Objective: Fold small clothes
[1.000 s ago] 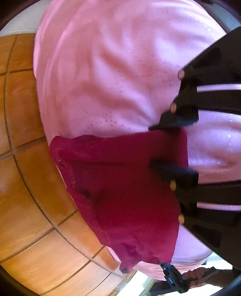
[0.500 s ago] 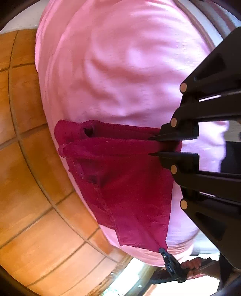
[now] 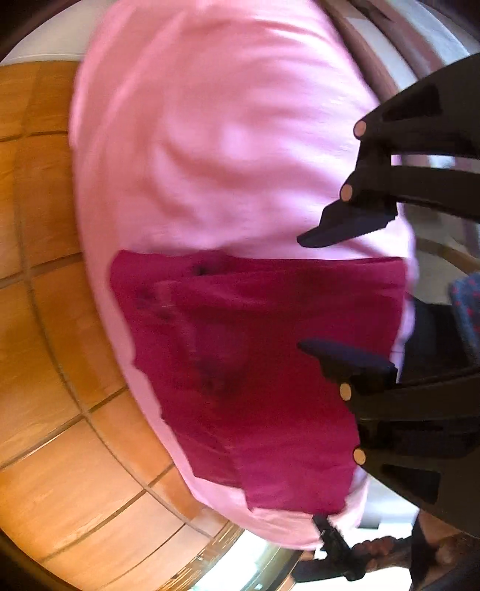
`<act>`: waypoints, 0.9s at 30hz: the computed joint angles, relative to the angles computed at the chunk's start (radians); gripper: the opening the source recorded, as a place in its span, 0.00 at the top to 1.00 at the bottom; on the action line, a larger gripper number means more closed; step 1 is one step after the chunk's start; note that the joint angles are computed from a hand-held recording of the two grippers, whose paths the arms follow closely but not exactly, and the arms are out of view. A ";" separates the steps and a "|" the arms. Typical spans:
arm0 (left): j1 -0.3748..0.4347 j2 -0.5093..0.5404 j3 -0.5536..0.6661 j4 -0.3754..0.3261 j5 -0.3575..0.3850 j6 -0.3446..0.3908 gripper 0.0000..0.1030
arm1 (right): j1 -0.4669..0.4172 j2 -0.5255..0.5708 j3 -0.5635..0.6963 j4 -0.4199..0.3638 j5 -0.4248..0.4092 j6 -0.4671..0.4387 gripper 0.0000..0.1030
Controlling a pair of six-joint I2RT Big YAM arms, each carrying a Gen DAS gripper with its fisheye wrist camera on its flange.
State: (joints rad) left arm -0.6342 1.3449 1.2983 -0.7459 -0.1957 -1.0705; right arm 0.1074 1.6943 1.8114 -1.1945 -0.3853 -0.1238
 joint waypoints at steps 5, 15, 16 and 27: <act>0.061 0.061 0.068 0.026 0.019 0.091 0.69 | 0.043 0.064 0.063 0.071 0.041 0.001 0.47; 0.069 0.136 0.134 0.029 0.012 0.181 0.75 | 0.068 0.090 0.067 0.106 0.090 -0.020 0.92; 0.066 0.128 0.132 0.024 -0.007 0.194 0.88 | 0.066 0.085 0.063 0.107 0.089 -0.019 0.93; 0.011 0.069 0.127 0.052 -0.137 0.253 0.94 | 0.043 -0.001 0.066 0.107 0.039 -0.027 0.94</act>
State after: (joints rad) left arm -0.6237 1.4142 1.4250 -0.6944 -0.3325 -0.8176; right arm 0.1504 1.6933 1.8778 -1.0872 -0.3468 -0.1507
